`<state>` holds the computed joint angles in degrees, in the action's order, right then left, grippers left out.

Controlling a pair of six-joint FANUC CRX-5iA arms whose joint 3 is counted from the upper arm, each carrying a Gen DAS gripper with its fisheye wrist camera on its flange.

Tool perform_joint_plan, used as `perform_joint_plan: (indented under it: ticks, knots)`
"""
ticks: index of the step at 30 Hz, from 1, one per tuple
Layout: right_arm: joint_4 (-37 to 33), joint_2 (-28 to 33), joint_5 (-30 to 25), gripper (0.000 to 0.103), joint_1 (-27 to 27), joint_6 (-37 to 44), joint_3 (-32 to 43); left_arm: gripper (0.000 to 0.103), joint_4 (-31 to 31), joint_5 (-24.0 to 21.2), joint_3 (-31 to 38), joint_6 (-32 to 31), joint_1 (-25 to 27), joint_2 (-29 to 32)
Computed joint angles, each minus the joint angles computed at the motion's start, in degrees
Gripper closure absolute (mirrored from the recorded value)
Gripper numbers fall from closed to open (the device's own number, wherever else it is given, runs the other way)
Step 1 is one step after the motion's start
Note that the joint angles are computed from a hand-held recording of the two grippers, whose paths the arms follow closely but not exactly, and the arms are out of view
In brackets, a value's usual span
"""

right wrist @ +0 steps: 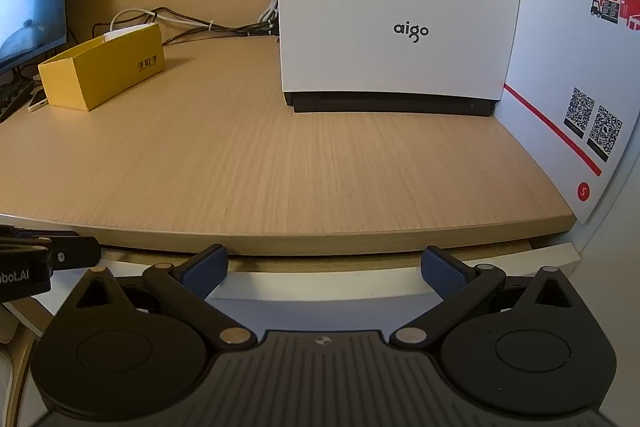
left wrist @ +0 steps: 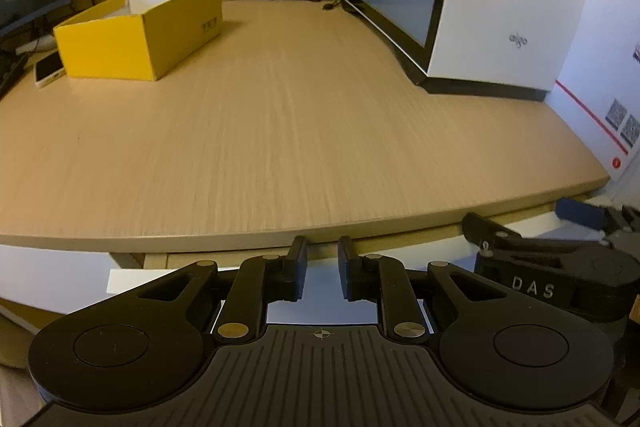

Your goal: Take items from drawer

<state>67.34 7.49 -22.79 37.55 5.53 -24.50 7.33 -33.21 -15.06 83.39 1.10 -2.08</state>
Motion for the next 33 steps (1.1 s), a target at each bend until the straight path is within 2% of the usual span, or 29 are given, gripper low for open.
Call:
perform_joint_plan:
  ticks: [3,8,16,18,20,24,26,30,33]
  knots:
    - [-1.26,0.26,-0.46,0.0,0.24,1.11,0.49,0.083,-0.43,-1.24,0.66,-1.05,-0.21,0.24]
    - [-12.18,0.63,-3.61,0.0,2.17,10.91,3.81,0.084,2.16,-3.5,0.55,-3.02,0.58,-0.02]
    - [-19.24,-0.2,-6.49,0.0,3.69,17.47,5.34,0.084,1.88,-6.12,1.31,-2.63,0.62,-0.29]
    - [-19.05,-0.04,-6.49,0.0,3.58,17.66,5.49,0.084,1.72,-6.46,1.46,-2.61,0.61,-0.27]
    - [-15.31,0.37,-6.82,0.0,3.23,14.72,5.01,0.084,1.39,-6.8,1.65,-2.56,0.58,-0.23]
    - [-16.85,1.5,-8.27,0.0,3.04,16.58,6.49,0.084,2.47,-7.17,1.57,-2.5,0.99,-0.16]
    - [-20.91,1.81,-8.84,0.0,3.13,20.52,8.05,0.084,4.03,-6.52,1.28,-2.89,1.38,0.12]
    - [-29.88,2.62,-11.28,0.0,3.44,29.06,11.84,0.084,0.62,-6.31,3.72,-0.29,0.44,1.99]
    - [-33.03,2.33,-12.24,0.0,3.77,31.72,12.47,0.084,-1.45,-9.38,6.18,0.88,-0.18,4.07]
